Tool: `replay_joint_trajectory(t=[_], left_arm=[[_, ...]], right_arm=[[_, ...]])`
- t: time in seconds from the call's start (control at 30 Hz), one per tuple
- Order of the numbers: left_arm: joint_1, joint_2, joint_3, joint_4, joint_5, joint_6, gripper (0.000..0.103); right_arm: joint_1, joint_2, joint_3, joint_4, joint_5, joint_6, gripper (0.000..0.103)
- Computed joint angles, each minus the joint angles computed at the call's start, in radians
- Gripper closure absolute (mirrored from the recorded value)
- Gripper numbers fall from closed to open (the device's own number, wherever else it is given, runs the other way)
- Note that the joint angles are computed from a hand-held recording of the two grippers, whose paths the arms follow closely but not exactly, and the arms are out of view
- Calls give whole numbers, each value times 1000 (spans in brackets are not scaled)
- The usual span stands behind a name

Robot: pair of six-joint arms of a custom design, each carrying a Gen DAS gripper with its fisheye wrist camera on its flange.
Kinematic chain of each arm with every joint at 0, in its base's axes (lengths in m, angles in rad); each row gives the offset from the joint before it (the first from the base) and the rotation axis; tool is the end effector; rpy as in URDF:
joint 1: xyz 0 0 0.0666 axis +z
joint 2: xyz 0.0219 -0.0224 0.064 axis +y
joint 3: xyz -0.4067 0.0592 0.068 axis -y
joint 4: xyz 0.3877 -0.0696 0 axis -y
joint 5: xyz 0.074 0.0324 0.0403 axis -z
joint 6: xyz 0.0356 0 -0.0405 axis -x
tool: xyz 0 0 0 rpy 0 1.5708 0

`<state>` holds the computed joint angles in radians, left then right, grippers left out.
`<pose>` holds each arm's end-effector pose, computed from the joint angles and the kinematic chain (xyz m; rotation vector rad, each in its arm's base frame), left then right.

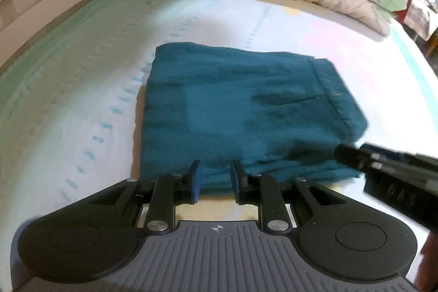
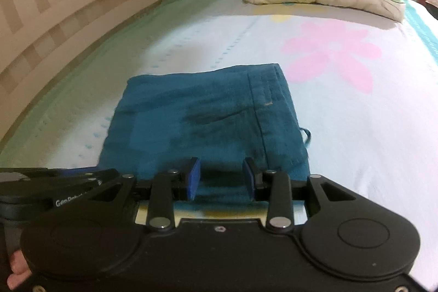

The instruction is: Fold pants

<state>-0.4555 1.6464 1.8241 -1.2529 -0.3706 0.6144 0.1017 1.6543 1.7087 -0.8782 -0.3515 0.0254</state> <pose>0.5019 -0.2320 0.5052 -0.3206 2.5138 0.0817 0.5793 0.0710 0.4723 -0.3153 2.3561 0.4563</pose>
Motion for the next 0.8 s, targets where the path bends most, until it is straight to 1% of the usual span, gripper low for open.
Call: replay_joint_trajectory(t=[0.1,0.2,0.3,0.37,0.43,0.53,0.6,0.63,0.67,0.7,0.8], left_arm=[[-30,-23,-4,-12,-24,32,81],[-61,-30,8,-50,-57,58,81],[-94,-38,12,-77,-112,82,81],[-112,-52,-2,-71,-140,96,81],[-125,-62,-11,-68,-151,108,81],[-138,-70,-18,-73,-138,116,81],[-143,-72,-18,-85,-106,120,81],[-144,-74,-20,-88,-88,122,81],[-148,-75,-23,-89,-79,128,81],[-151,-77,-27,-89,-76,132,81],[-168,-86,-43,-85,-89,150,81]], right_arm=[[-1,-32,-28,-17,24,32,56],[-11,-62,-57,-33,19,37,56],[-22,-106,-107,-5,17,23,56],[-28,-133,-140,19,15,6,56],[-34,-153,-162,36,12,-7,56],[-36,-175,-179,52,17,-15,56],[-38,-181,-181,58,15,-24,56],[-40,-184,-183,61,12,-29,55],[-41,-187,-184,62,11,-37,51],[-41,-190,-186,62,13,-41,49],[-36,-200,-195,65,27,-33,49]])
